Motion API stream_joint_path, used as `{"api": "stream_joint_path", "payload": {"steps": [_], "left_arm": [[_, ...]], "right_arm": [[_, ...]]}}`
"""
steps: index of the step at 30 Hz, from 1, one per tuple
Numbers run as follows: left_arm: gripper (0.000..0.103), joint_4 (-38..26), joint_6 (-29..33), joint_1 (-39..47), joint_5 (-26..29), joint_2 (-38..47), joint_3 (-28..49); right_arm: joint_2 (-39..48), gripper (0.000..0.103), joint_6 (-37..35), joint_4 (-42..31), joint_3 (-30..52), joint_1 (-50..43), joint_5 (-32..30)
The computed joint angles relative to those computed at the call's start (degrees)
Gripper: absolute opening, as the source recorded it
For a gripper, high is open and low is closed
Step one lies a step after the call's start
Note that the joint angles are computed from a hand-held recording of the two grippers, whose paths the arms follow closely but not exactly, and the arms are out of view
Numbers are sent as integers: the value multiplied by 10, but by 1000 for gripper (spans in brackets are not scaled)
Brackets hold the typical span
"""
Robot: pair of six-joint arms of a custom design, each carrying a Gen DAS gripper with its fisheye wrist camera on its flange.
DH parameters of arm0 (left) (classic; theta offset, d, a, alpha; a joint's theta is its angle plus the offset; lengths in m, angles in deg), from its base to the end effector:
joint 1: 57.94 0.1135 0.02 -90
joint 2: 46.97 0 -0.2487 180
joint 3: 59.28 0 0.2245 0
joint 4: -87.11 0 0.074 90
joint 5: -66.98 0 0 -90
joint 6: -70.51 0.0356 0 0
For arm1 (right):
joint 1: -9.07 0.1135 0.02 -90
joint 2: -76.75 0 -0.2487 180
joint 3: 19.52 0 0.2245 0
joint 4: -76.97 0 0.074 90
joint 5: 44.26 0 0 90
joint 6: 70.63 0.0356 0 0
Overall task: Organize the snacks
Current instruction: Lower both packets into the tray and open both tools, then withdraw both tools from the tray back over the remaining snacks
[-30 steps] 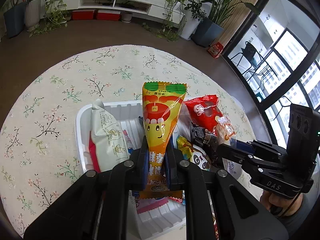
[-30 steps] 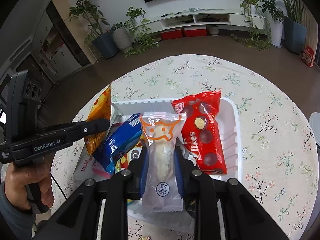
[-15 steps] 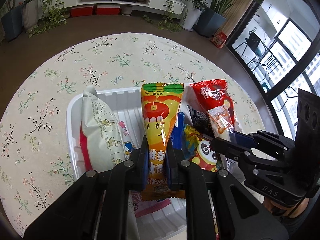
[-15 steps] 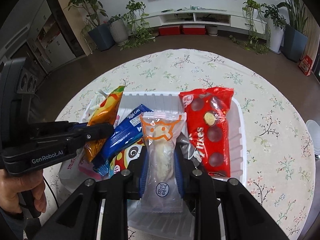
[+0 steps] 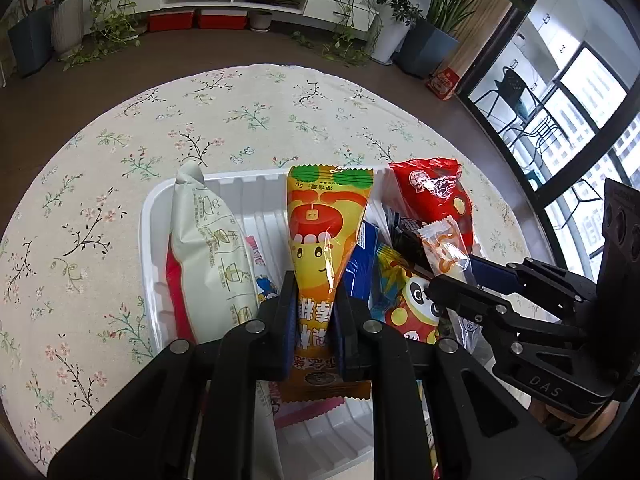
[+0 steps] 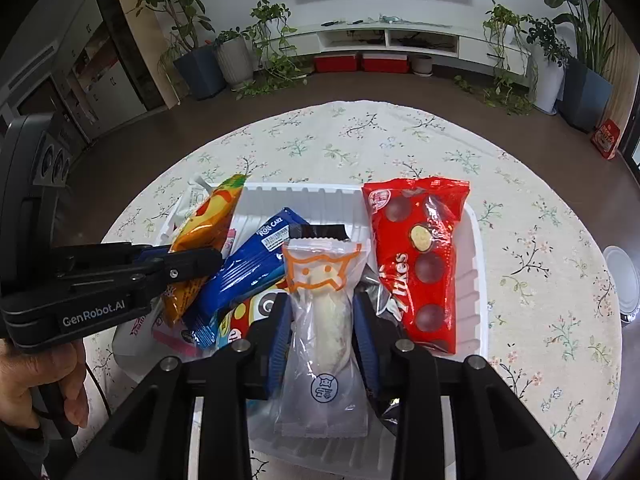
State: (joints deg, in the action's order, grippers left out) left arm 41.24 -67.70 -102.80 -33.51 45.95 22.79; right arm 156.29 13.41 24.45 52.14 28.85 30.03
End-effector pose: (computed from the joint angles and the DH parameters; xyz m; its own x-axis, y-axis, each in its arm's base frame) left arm 0.2264 -0.2162 0.2285 -0.8592 -0.1792 -0.4792 -0.0268 0.9511 -0.3077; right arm 0.2327 0.0939 0.2331 -0.7669 -0.3820 -0.5157 -0.5341 0.8254 0.1829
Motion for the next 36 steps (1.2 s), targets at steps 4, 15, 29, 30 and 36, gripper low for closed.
{"api": "stream_joint_path", "payload": {"steps": [4,15,29,30,36], "left_arm": [[26,-8,1,-7,-10,4,8],[62,-6,9,-22,-27,4,21],[73,-8,-15,-58,-67,-45,-6],[78,-9,-18,-63,-72,-51,-7],[98,-40,-42,-123,-131,-105,-12]], "right_arm": [[-11,37,-1,-6,-2,-3,0],[-44,51,-1,-11,-16,-18,-2],[-97,67,-1,-23,-35,-61,-43],[-101,69,-2,-27,-35,-66,-49],[-147,78,-30,-63,-34,-132,-106]]}}
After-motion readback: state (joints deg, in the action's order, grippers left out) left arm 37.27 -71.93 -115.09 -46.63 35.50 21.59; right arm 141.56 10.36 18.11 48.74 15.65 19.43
